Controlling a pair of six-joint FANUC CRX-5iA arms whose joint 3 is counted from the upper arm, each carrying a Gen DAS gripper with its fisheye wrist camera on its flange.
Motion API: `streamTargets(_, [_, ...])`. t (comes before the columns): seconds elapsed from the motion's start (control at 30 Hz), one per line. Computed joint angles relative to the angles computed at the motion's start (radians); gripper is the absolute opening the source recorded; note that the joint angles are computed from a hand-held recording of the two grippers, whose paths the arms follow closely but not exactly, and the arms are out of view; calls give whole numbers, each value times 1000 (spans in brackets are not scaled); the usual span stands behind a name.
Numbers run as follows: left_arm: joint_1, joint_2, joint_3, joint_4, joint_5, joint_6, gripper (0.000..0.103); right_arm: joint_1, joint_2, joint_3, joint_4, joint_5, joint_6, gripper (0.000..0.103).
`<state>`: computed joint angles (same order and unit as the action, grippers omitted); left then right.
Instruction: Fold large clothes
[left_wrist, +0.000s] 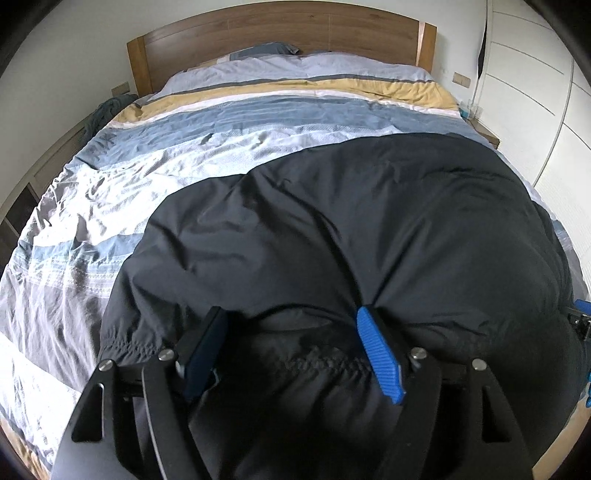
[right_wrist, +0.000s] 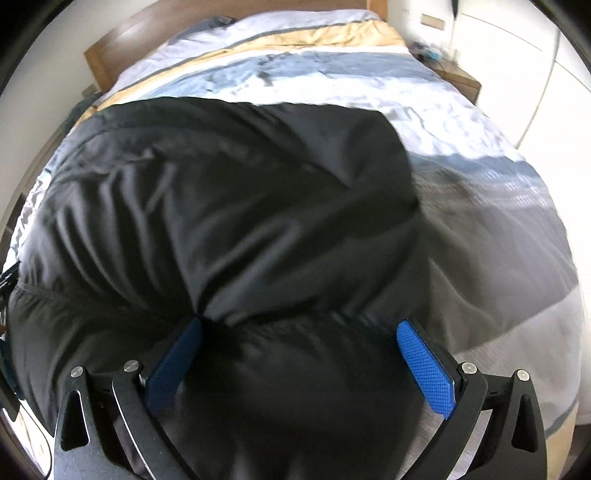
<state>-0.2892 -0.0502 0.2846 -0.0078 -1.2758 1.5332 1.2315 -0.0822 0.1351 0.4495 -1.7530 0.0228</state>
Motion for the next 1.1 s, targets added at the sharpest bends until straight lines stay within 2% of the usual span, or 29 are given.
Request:
streamTargets(0.1, [4,-7,8,2,-19,-1,72,11,15,30,-3,-52,-9,102])
streamTargets(0.17, [34,-37,-15,47,-6,4,72,36,21,48,27,-55,-15,102])
streamTargets(0.23, [77,-76,-58,106,14,8,72,53,36,75,53,-34,9,102])
streamTargets(0.37, [130,-118,-112,137,16,21,72,87,88,139,99,59,78,102])
streamTargets(0.53, [161,-118,-133,122,-11,23,72,76,150,183,68,129,148,102])
streamTargets(0.63, [203,-122,-138,150,-45,-12,72,61,118,140,35,154,107,102])
streamTargets(0.77, [322,-153,-182,261,-65,-76,72,59,43,85,14,117,47,102])
streamTargets(0.93, [447,-170,-172,245,-95,-71,74,77,-41,16,5,21,-10,102])
streamTargets(1.1, [520,-168,-162,220,-118,-89,74,104,-113,-37,14,-56,-113,102])
